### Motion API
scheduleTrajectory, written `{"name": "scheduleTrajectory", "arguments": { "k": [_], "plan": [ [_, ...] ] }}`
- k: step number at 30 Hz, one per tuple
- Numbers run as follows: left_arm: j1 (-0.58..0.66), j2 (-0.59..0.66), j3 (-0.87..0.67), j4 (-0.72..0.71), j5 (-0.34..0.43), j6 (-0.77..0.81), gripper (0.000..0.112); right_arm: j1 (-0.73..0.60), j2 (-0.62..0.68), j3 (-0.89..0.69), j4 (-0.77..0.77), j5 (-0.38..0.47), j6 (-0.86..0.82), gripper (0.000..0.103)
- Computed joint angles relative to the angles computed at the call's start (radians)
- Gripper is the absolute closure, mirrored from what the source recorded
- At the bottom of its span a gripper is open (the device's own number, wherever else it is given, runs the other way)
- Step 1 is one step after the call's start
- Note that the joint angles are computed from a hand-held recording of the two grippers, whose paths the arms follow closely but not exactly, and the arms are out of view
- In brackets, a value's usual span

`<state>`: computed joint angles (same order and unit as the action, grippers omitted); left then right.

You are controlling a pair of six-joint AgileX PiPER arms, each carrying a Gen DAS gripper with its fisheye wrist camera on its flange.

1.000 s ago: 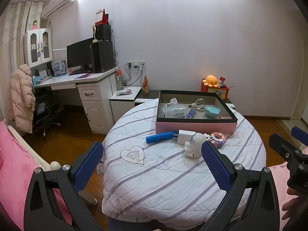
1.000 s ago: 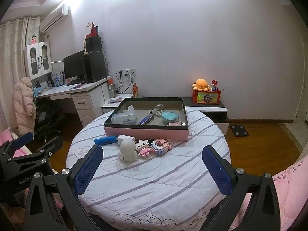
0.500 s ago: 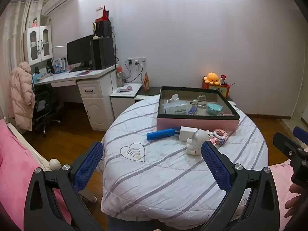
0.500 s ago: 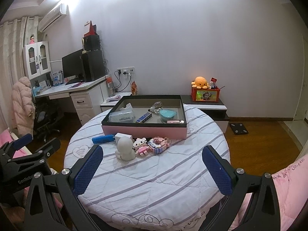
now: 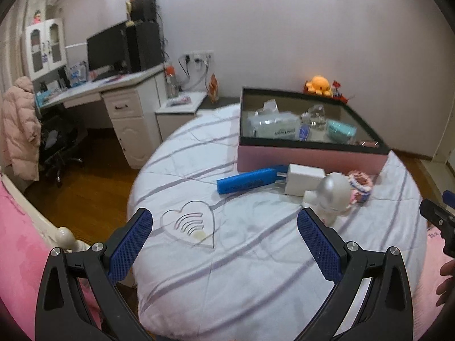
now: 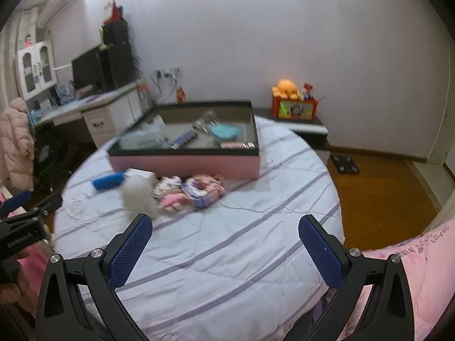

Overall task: Organize rigid objects
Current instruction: 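Grasp the blue cylinder with the left tool while the right tool grasps the pixel-block figure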

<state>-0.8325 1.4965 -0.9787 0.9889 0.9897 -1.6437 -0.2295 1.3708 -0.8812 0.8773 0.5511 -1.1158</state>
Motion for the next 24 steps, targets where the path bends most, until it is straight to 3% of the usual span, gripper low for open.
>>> {"name": "scheduleTrajectory", "arguments": {
  "k": [3, 9, 14, 16, 21, 23, 24],
  "plan": [
    [0.089, 0.065, -0.027, 0.0, -0.084, 0.07, 0.009, 0.048, 0.116, -0.078, -0.065, -0.027, 0.062, 0.0],
    [0.236, 0.195, -0.125, -0.038, -0.18, 0.244, 0.009, 0.144, 0.306, -0.237, -0.217, -0.031, 0.203, 0.0],
    [0.304, 0.265, -0.187, -0.096, -0.251, 0.423, 0.009, 0.24, 0.406, -0.31, -0.46, -0.07, 0.371, 0.0],
    [0.324, 0.284, -0.198, -0.124, -0.287, 0.48, 0.009, 0.251, 0.437, -0.329, -0.475, -0.075, 0.377, 0.0],
    [0.4, 0.312, -0.243, -0.351, -0.412, 0.75, 0.011, 0.239, 0.484, -0.373, -0.416, -0.048, 0.313, 0.0],
    [0.425, 0.318, -0.257, -0.455, -0.439, 0.855, 0.02, 0.236, 0.494, -0.387, -0.398, -0.035, 0.282, 0.001],
    [0.429, 0.317, -0.253, -0.482, -0.451, 0.878, 0.031, 0.232, 0.498, -0.394, -0.38, -0.022, 0.26, 0.007]
  ]
}}
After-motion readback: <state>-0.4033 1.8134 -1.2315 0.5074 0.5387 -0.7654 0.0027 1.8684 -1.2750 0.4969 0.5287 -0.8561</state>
